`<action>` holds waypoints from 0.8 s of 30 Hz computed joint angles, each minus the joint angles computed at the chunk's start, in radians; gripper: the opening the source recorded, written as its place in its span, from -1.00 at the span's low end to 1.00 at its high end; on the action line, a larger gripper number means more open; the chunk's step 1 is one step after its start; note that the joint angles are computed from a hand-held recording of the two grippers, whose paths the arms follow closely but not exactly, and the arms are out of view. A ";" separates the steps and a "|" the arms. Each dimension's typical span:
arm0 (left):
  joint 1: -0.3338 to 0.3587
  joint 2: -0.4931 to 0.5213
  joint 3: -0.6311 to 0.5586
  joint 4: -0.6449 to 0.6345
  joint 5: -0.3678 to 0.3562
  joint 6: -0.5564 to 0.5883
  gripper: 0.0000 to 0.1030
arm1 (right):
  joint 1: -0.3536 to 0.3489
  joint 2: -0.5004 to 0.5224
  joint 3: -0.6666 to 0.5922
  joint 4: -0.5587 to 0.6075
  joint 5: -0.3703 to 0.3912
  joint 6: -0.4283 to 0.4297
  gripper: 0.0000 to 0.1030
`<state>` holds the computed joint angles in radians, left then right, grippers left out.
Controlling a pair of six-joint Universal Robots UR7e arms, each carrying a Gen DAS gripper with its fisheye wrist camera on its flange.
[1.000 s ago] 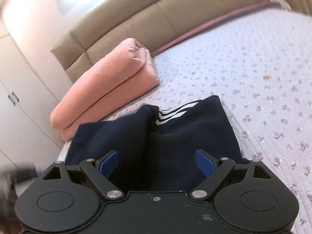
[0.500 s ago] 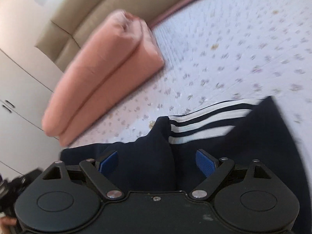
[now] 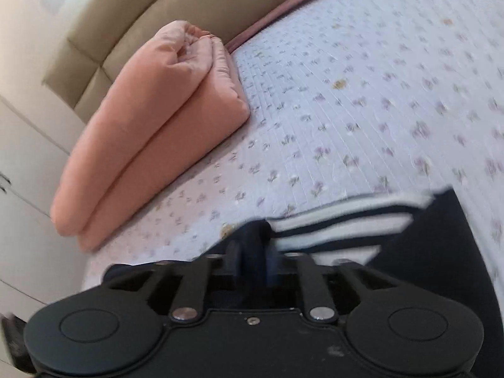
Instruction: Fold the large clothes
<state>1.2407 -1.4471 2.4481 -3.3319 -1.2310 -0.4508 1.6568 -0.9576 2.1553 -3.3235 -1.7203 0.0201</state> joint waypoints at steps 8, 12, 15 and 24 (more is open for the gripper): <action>-0.106 -0.068 0.029 0.230 -0.082 0.012 0.56 | 0.024 -0.189 0.112 0.344 0.003 0.028 0.66; -0.131 -0.025 0.013 0.288 -0.096 -0.086 -0.84 | 0.037 -0.240 0.199 0.194 0.073 0.001 -0.87; -0.194 -0.088 0.101 0.128 -0.116 -0.111 -0.85 | 0.067 -0.318 0.242 0.105 0.101 -0.050 -0.87; -0.192 -0.083 0.255 0.121 -0.060 -0.231 -0.74 | 0.114 -0.284 0.276 0.169 -0.175 -0.147 -0.65</action>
<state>1.0491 -1.5301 2.7036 -3.2110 -1.2914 -0.6814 1.7704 -1.2417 2.4313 -3.1541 -1.8957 -0.1265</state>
